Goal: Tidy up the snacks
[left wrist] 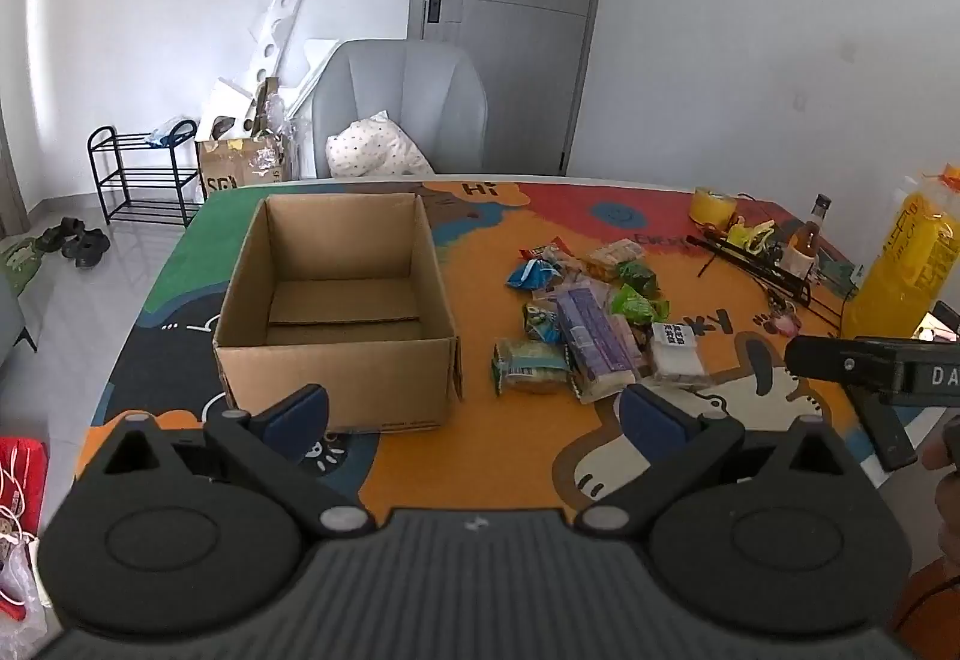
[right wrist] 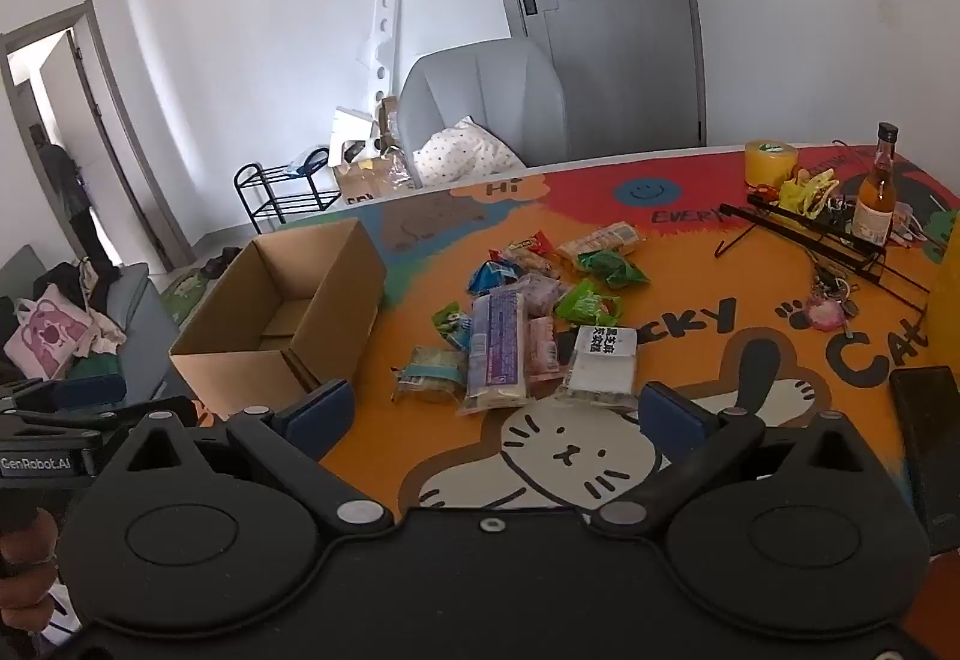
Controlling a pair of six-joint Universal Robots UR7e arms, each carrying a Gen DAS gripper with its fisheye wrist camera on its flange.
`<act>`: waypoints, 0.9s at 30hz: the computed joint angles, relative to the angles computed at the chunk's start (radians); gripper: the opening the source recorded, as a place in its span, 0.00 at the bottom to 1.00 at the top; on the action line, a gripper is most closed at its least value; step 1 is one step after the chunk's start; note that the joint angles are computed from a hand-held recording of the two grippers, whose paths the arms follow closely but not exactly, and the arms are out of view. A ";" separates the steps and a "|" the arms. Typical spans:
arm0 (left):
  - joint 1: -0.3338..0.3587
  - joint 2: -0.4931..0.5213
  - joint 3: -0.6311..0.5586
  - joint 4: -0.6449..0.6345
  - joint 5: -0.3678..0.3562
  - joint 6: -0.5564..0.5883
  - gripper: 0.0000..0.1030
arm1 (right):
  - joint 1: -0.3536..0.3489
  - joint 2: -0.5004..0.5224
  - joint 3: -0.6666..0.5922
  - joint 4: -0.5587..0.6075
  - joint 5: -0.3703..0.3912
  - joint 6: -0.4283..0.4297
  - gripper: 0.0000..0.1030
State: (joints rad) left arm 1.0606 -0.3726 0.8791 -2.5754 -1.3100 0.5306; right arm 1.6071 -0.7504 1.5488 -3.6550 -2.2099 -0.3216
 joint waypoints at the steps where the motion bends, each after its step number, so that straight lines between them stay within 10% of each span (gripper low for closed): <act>1: 0.001 0.000 -0.001 0.000 -0.002 0.000 1.00 | 0.000 0.001 0.000 -0.004 0.000 -0.007 1.00; 27: 0.005 -0.001 -0.013 0.009 -0.012 -0.020 1.00 | 0.006 0.011 -0.015 0.004 -0.076 0.000 1.00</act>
State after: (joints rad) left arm 1.0653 -0.3737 0.8663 -2.5659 -1.3218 0.5109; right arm 1.6135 -0.7393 1.5333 -3.6515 -2.2862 -0.3219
